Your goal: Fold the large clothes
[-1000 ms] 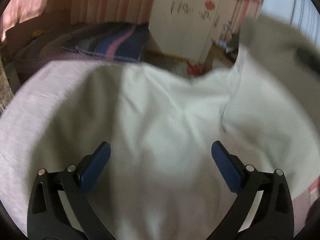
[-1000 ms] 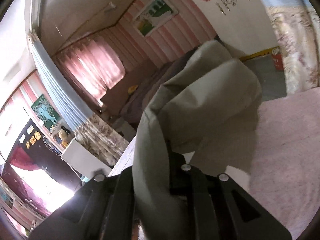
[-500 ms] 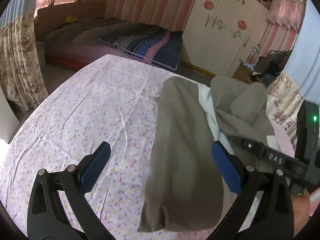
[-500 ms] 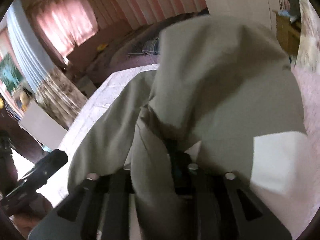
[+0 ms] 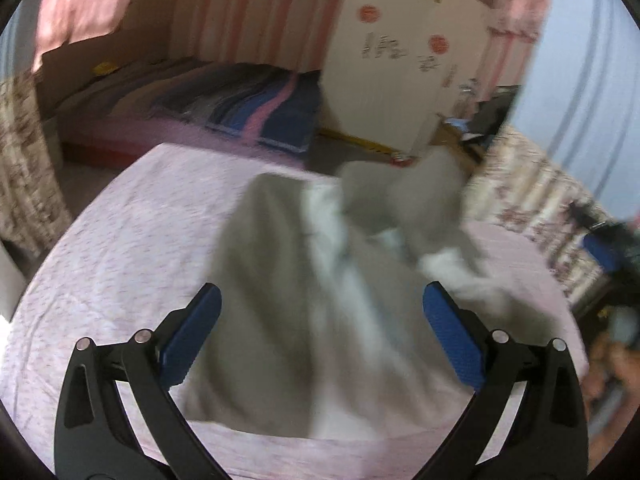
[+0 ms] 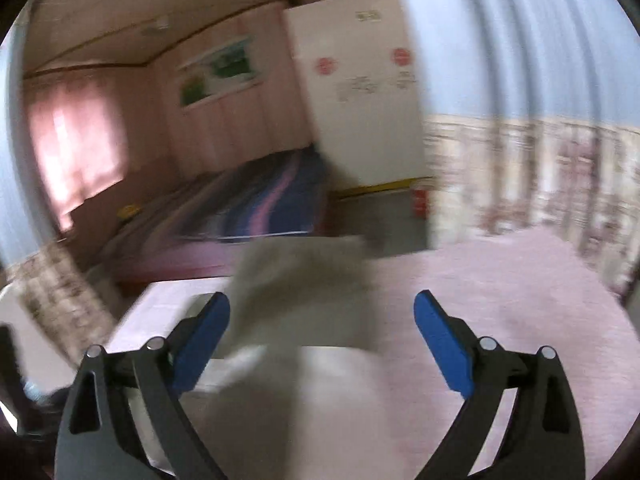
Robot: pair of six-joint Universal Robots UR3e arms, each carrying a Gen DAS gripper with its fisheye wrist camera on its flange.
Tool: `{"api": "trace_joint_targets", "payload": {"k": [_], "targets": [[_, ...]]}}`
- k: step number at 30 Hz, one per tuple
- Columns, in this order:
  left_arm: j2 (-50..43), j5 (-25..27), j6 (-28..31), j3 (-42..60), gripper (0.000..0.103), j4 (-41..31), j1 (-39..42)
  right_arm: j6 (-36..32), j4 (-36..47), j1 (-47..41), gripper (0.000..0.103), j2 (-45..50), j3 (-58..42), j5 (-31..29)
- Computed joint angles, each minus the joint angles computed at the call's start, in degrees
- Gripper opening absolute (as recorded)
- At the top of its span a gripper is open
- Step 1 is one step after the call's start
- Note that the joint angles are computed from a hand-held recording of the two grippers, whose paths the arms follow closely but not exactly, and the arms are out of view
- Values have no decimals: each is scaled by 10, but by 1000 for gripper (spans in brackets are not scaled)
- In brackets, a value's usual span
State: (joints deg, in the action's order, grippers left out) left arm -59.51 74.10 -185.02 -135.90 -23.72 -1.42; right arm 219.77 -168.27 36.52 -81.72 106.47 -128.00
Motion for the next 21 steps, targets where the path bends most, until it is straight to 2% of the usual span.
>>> {"api": "trace_joint_targets", "payload": {"k": [5, 9, 12, 13, 14, 16, 17, 18, 19, 21], "targets": [[-83, 100, -67, 58, 100, 75, -193, 48, -58, -95, 93, -95, 191, 68], [-245, 272, -73, 147, 100, 136, -358, 50, -106, -127, 93, -115, 268, 107], [-356, 336, -69, 194, 100, 158, -389, 39, -137, -124, 93, -110, 291, 120], [-383, 355, -62, 198, 96, 178, -392, 34, -157, -122, 93, -101, 299, 124], [-410, 370, -50, 201, 90, 205, -395, 27, -163, -122, 93, -96, 300, 130], [-416, 328, -30, 181, 53, 233, -368, 13, -181, -116, 93, -80, 299, 138], [-402, 295, -30, 161, 46, 244, -347, 13, -177, -109, 93, -70, 286, 136], [-394, 271, -26, 151, 28, 249, -328, 11, -176, -102, 93, -59, 275, 135], [-376, 243, -20, 136, 20, 248, -309, 10, -181, -96, 93, -47, 267, 136], [-349, 244, -6, 113, 14, 259, -297, 8, -180, -85, 93, -32, 248, 141]]}}
